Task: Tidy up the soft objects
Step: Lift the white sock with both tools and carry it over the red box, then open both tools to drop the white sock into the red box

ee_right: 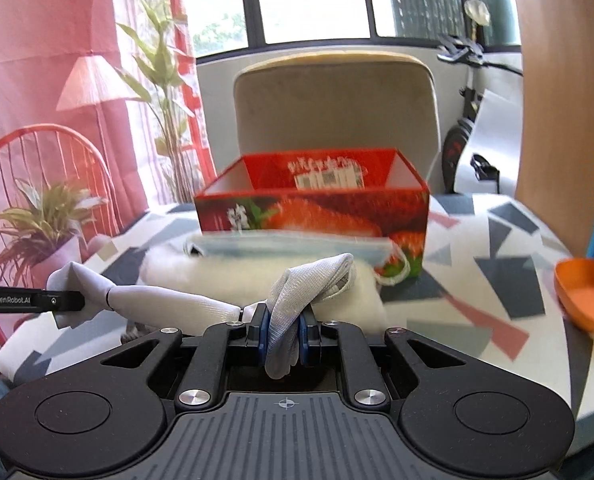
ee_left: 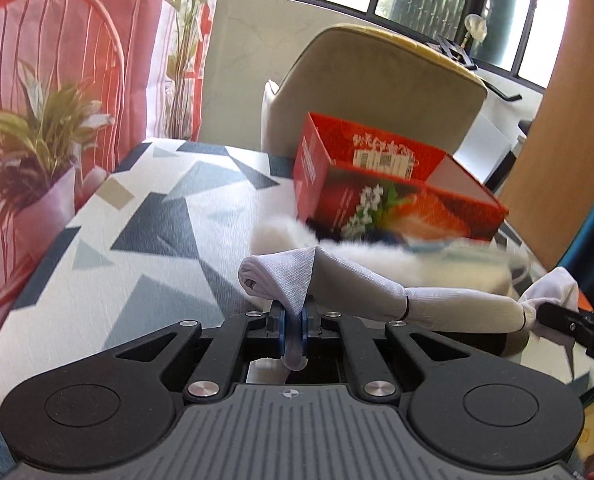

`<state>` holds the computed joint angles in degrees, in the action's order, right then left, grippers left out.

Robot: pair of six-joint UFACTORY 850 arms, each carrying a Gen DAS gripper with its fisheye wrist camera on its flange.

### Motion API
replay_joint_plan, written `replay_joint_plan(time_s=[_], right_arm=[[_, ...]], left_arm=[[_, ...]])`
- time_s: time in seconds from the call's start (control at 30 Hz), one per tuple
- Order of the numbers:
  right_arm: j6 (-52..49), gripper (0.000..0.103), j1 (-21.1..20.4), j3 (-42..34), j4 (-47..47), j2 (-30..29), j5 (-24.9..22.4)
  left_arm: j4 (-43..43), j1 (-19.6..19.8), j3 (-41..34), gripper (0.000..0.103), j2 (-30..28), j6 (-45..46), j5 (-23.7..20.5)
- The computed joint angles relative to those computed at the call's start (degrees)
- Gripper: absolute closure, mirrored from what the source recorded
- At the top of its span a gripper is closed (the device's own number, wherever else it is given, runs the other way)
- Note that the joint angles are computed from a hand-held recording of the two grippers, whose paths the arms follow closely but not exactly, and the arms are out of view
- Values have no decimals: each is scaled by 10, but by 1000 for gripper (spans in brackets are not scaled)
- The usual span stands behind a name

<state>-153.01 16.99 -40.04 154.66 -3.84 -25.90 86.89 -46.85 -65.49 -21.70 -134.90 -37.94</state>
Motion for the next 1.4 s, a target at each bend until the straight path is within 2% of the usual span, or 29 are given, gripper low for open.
replay_joint_plan(time_s=[0.3,0.43,0.57,0.7,0.83,0.97,1.1,1.17,1.27,1.4], right_arm=[[116,90,-25,-125,-175,-52,31],[90,90,-35,-206,-205,-101,57],[116,90,-46,-294,-247,-161,88],[310,90,-50,-407,-463,-236,142],[533,89,-49,-501,-703,-313,170],[754,90,-53,-584,-943,-382,144],[985,90,-51,-663,-1183,-433,94],[1050,90,-50,-685,-1251,-446,82],[1107,90,-49,-694,-1303,-452,72],[1141,89,-48,-675,-1334,-443,74]], left_arm=[[-57,35,-89,95,-12,118,13],[-85,50,-167,95,-58,191,7],[-137,71,-257,95,-118,270,25],[-217,89,-373,95,-195,394,17],[-334,111,-487,95,-269,535,20],[-463,133,-571,95,-326,655,21],[-519,146,-607,95,-355,703,26],[-533,148,-617,95,-363,720,30],[-537,148,-619,95,-366,734,35],[-555,147,-628,95,-374,749,28]])
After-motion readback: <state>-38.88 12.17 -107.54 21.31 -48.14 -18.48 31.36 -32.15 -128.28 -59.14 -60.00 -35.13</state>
